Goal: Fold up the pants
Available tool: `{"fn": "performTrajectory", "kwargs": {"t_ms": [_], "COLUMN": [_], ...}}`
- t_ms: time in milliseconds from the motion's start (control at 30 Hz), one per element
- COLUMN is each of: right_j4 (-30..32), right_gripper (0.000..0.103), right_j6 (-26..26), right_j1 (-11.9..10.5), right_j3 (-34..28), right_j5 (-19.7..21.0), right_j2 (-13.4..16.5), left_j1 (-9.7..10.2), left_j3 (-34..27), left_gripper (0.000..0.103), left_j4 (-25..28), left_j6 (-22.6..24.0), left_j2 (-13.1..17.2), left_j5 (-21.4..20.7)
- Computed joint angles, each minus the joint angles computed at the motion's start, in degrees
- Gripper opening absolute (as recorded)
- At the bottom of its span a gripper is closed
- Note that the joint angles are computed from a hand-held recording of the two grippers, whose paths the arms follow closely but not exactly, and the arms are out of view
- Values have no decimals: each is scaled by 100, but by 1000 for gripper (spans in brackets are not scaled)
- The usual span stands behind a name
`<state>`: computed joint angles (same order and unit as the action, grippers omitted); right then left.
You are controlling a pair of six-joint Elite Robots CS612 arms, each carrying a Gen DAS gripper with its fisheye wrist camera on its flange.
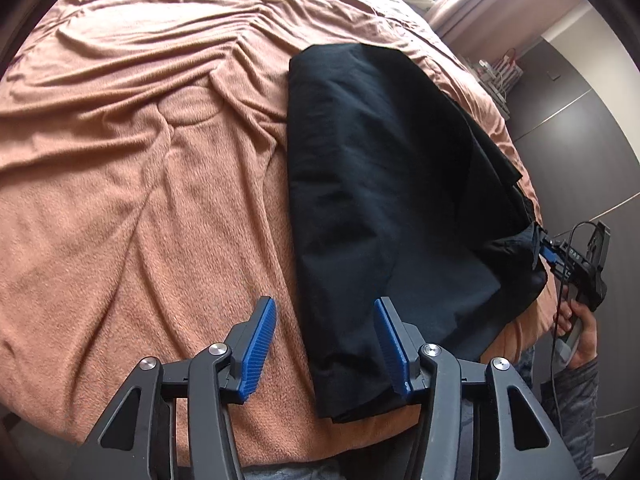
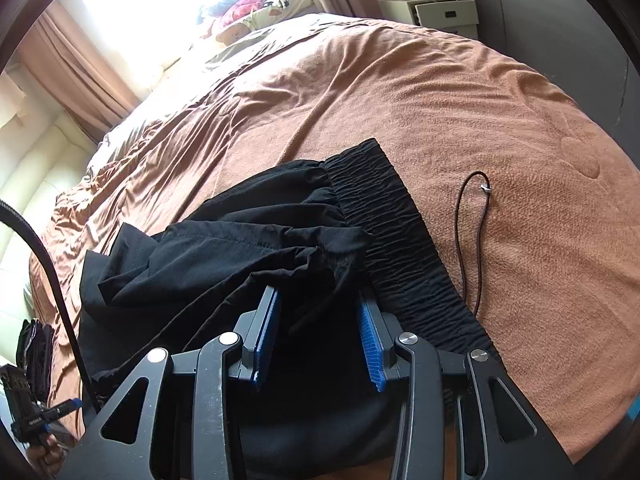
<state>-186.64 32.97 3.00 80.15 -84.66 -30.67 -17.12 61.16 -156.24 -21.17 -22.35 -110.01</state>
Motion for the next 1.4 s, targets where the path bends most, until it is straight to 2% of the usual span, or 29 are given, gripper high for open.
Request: {"fn": "performTrajectory", "kwargs": {"t_ms": [100, 133, 200, 233, 267, 333, 367, 467, 567, 800, 867, 933, 967, 1000, 1067, 1133, 1167, 1200, 1333, 1400], "right_j4": [2, -19, -55, -100, -155, -269, -339, -523, -666, -957, -987, -967, -880, -807, -850, -963, -1017, -1106, -1467, -1553], "right_gripper": [35, 21, 4, 2, 2, 1, 1, 0, 0, 0, 0, 1, 1, 2, 6, 11, 13, 20, 57, 61], "right_j6": [47, 45, -9, -40, -55, -28, 0, 35, 77, 319, 253, 247, 272, 319, 411, 334, 263, 158, -414, -622], "right_j1": [-28, -30, -36, -24, -8, 13, 21, 48, 83, 160, 191, 208, 209, 203, 202, 216, 232, 255, 336, 366], "right_j3": [-49, -57, -35, -5, 38, 142, 212, 427, 637, 1131, 1217, 1279, 1294, 1328, 1437, 1572, 1629, 1692, 1848, 1862], "right_j5": [35, 35, 78, 14, -56, -120, -139, -203, -246, -445, -553, -578, -563, -548, -503, -555, -643, -751, -1066, -1163], "right_j2": [40, 49, 43, 29, 7, -42, -74, -173, -266, -444, -464, -455, -460, -468, -515, -602, -648, -697, -846, -893], "left_j1": [-14, -18, -30, -37, -45, -54, -58, -22, 18, 13, 12, 13, 12, 2, 6, 25, 27, 26, 14, 20], "left_j3": [-20, -22, -15, -1, 11, 8, 7, 46, 113, 269, 331, 394, 431, 476, 583, 654, 685, 710, 858, 1025], "left_gripper": [53, 53, 53, 50, 38, 30, 23, 9, 6, 6, 6, 8, 13, 17, 38, 47, 50, 51, 57, 58], "left_j4": [219, 265, 317, 294, 286, 356, 358, 302, 220, 105, -5, -143, -217, -293, -507, -761, -836, -883, -1179, -1421], "left_j6": [90, 108, 125, 125, 131, 146, 143, 125, 73, 190, 213, 218, 220, 232, 254, 239, 241, 255, 220, 143], "left_j2": [21, 28, 32, 30, 26, 18, 13, -7, -40, -105, -109, -112, -117, -128, -146, -137, -140, -149, -201, -252], "left_j5": [-141, -171, -181, -160, -121, -62, -31, -124, -197, -93, -90, -82, -74, -45, -11, -104, -116, -94, 68, 132]}}
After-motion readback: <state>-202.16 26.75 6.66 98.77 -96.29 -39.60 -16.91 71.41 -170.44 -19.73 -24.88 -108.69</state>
